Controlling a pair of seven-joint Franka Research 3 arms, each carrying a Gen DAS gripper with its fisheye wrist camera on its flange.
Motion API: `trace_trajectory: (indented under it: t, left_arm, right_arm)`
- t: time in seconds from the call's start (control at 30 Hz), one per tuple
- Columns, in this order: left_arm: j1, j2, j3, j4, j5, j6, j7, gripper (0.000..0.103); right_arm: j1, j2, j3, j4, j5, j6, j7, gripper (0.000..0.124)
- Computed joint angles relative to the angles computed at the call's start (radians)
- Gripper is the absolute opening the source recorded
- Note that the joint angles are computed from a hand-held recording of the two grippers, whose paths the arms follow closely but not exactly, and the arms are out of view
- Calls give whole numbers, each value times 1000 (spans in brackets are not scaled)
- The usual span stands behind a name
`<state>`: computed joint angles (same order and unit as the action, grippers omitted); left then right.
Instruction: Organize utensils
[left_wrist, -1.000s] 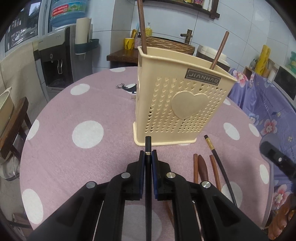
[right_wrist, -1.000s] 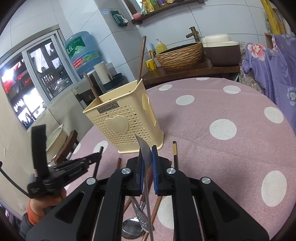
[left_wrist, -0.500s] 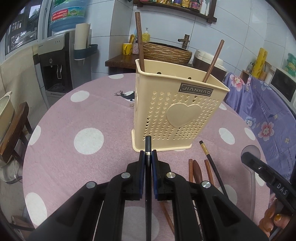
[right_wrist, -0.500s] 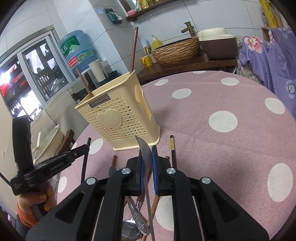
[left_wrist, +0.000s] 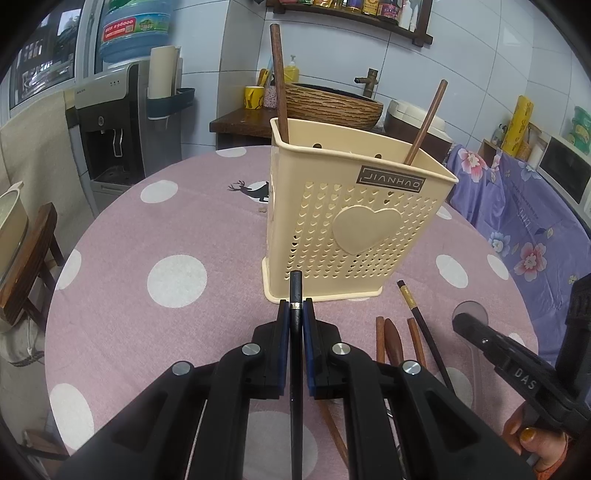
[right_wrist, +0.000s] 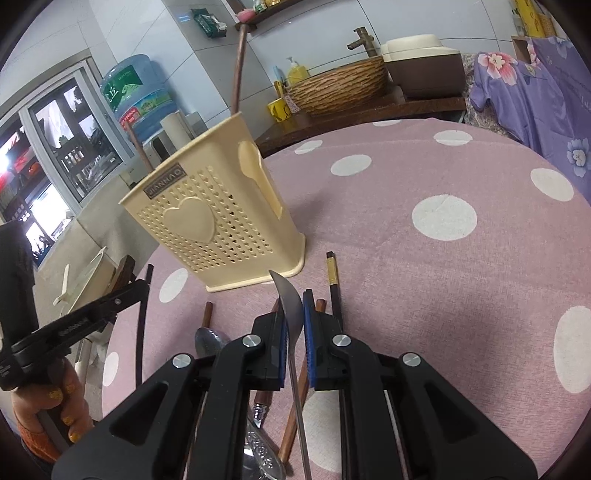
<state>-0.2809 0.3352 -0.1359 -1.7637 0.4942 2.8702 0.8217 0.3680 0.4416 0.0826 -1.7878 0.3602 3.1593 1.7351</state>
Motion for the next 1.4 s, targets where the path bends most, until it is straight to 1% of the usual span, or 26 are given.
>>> trace_trajectory:
  t: [0.03, 0.1, 0.17, 0.23, 0.27, 0.33, 0.37, 0.43, 0.47, 0.57, 0.6, 0.63, 0.67, 0.7, 0.73, 0.77, 0.8, 0.87, 0.93, 1.0, 1.03, 1.13, 1.2, 1.27, 1.37, 1.4]
  left_arm:
    - [1, 0, -1, 0, -2, 0, 2, 8]
    - [3, 1, -3, 0, -6, 1, 6, 8]
    - [1, 3, -3, 2, -7, -1, 7, 8]
    - [1, 4, -4, 2, -9, -1, 11, 8]
    - [2, 4, -5, 2, -11, -2, 13, 8]
    - [3, 5, -6, 2, -15, -2, 16, 8]
    - [4, 6, -7, 1, -18, -1, 18, 8]
    - [5, 6, -8, 1, -23, -1, 20, 8]
    - [5, 5, -7, -2, -23, 0, 19, 8]
    - [6, 3, -6, -6, -24, 2, 21, 8]
    - [6, 2, -6, -7, -25, 3, 21, 8]
    - [7, 2, -7, -8, -27, 3, 22, 8]
    - [10, 1, -8, -10, -30, 5, 24, 8]
    - [11, 1, -9, -12, -32, 6, 27, 8]
    - [12, 1, -9, -13, -34, 8, 28, 8]
    - [12, 1, -9, -12, -34, 8, 29, 8]
    - [12, 1, -8, -12, -34, 8, 30, 8]
    - [13, 1, -8, -12, -37, 10, 31, 8]
    - [14, 0, -8, -13, -39, 12, 32, 8]
    - [13, -1, -8, -14, -39, 13, 33, 8]
    - [13, -2, -8, -15, -38, 14, 33, 8]
    - [12, -4, -7, -18, -38, 15, 32, 8]
    - [11, -4, -6, -18, -36, 14, 30, 9]
    - [11, -5, -5, -20, -35, 14, 27, 8]
    - [13, -8, -5, -25, -35, 18, 25, 8]
    - [16, -9, -7, -27, -39, 21, 28, 9]
  right_arm:
    - [6, 7, -10, 13, -2, -24, 8, 9]
    - [51, 20, -74, 41, -30, -98, 56, 9]
    - [50, 26, -75, 49, -47, -118, 73, 9]
    - [89, 27, -125, 54, -96, -143, 118, 9]
    - [95, 27, -133, 56, -115, -151, 131, 9]
    - [51, 29, -79, 65, -112, -165, 97, 9]
    - [45, 31, -71, 70, -114, -173, 89, 9]
    - [91, 37, -129, 82, -168, -203, 140, 9]
    - [101, 39, -142, 83, -186, -205, 159, 9]
    - [65, 36, -99, 78, -181, -192, 140, 9]
    - [68, 34, -100, 80, -189, -200, 138, 11]
    - [81, 32, -114, 85, -211, -210, 140, 24]
    - [97, 28, -129, 84, -235, -206, 146, 51]
    - [123, 24, -157, 81, -270, -197, 160, 65]
    - [165, 21, -205, 78, -325, -191, 181, 75]
    - [208, 25, -254, 91, -388, -215, 203, 71]
    - [227, 31, -273, 109, -437, -245, 206, 69]
    - [212, 46, -248, 144, -485, -301, 176, 58]
    - [195, 70, -222, 188, -512, -362, 153, 53]
    - [183, 93, -209, 222, -530, -395, 151, 52]
    - [172, 101, -196, 233, -529, -403, 142, 51]
    - [127, 122, -145, 268, -492, -429, 93, 44]
    - [114, 126, -129, 275, -469, -436, 77, 41]
    - [118, 131, -132, 284, -469, -439, 69, 35]
    - [142, 123, -160, 271, -490, -425, 103, 35]
    - [137, 116, -155, 260, -482, -410, 107, 35]
